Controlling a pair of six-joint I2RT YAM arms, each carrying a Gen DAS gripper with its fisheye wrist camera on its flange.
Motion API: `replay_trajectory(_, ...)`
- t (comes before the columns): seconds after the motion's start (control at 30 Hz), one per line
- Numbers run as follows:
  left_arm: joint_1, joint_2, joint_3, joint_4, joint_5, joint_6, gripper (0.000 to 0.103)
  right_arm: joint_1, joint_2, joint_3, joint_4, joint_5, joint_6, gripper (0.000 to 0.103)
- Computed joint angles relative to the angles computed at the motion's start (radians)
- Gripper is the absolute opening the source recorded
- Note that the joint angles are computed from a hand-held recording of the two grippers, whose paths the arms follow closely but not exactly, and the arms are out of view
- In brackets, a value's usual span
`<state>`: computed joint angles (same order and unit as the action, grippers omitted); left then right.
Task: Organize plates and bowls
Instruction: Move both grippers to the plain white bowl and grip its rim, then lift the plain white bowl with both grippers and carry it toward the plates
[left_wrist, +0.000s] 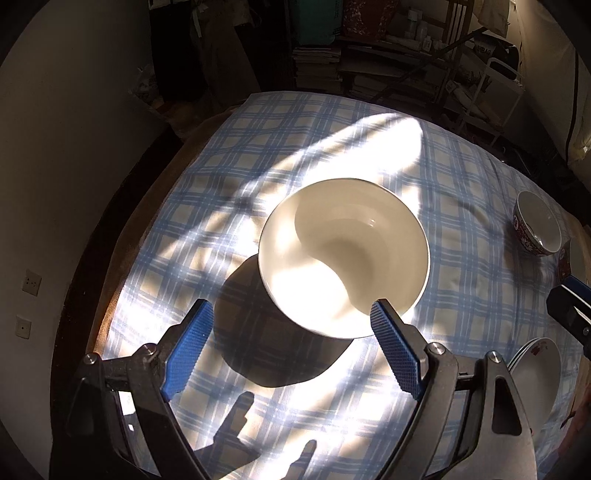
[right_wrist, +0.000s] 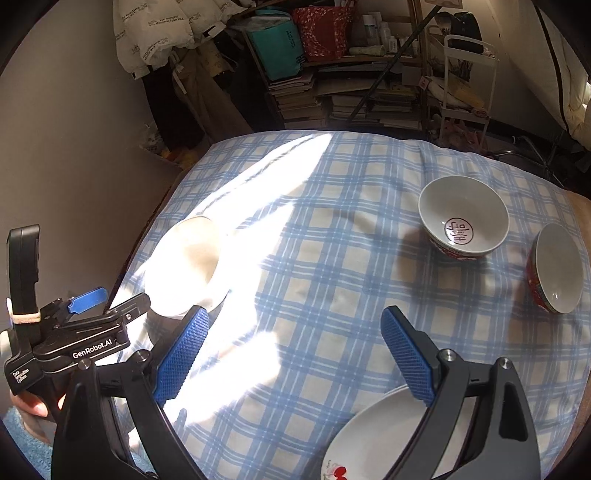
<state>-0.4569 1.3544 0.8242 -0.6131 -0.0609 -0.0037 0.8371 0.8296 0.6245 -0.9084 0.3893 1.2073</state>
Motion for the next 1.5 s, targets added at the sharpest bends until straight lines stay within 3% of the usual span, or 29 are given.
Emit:
replay_trajectory(0.2,0.048,0.129,0.032,0.093,-0.006,0.036,0.086,-0.158,0.189,0.012,0.222,-0.092,-0.165,0.098)
replay_trajectory(0.43,0.089,0.257,0.073,0.143,0.035,0.040,0.086,-0.224,0.427,0.048,0.391,-0.144,-0.264,0.098)
replay_trajectory(0.5,0.089,0.280,0.074,0.158,0.035,0.041,0.085,-0.243,0.470,0.046,0.433,-0.167,-0.276,0.093)
replay_trajectory(0.6,0.090,0.317,0.081,0.163,0.052,0.047,0.062,-0.280,0.510,0.021,0.510,-0.239,-0.282,0.078)
replay_trajectory(0.67,0.097,0.341,0.087,0.158,0.086,0.046,0.029,-0.302,0.537,0.008,0.553,-0.287,-0.281,0.053)
replay_trajectory(0.73,0.102,0.355,0.081,0.171,0.106,0.031,0.013,-0.325,0.547,-0.018,0.611,-0.347,-0.272,0.038)
replay_trajectory(0.77,0.105,0.354,0.073,0.181,0.116,0.024,0.012,-0.335,0.547,-0.034,0.642,-0.374,-0.258,0.028)
replay_trajectory(0.87,0.115,0.347,0.071,0.176,0.141,0.006,0.011,-0.347,0.548,-0.064,0.708,-0.426,-0.238,0.014)
replay_trajectory(1.13,0.096,0.279,0.044,0.142,0.175,0.022,0.011,-0.257,0.536,-0.020,0.582,-0.332,-0.222,0.012)
replay_trajectory(1.5,-0.084,0.106,-0.094,0.090,0.167,-0.048,0.015,-0.133,0.226,-0.103,0.291,-0.213,-0.089,0.012)
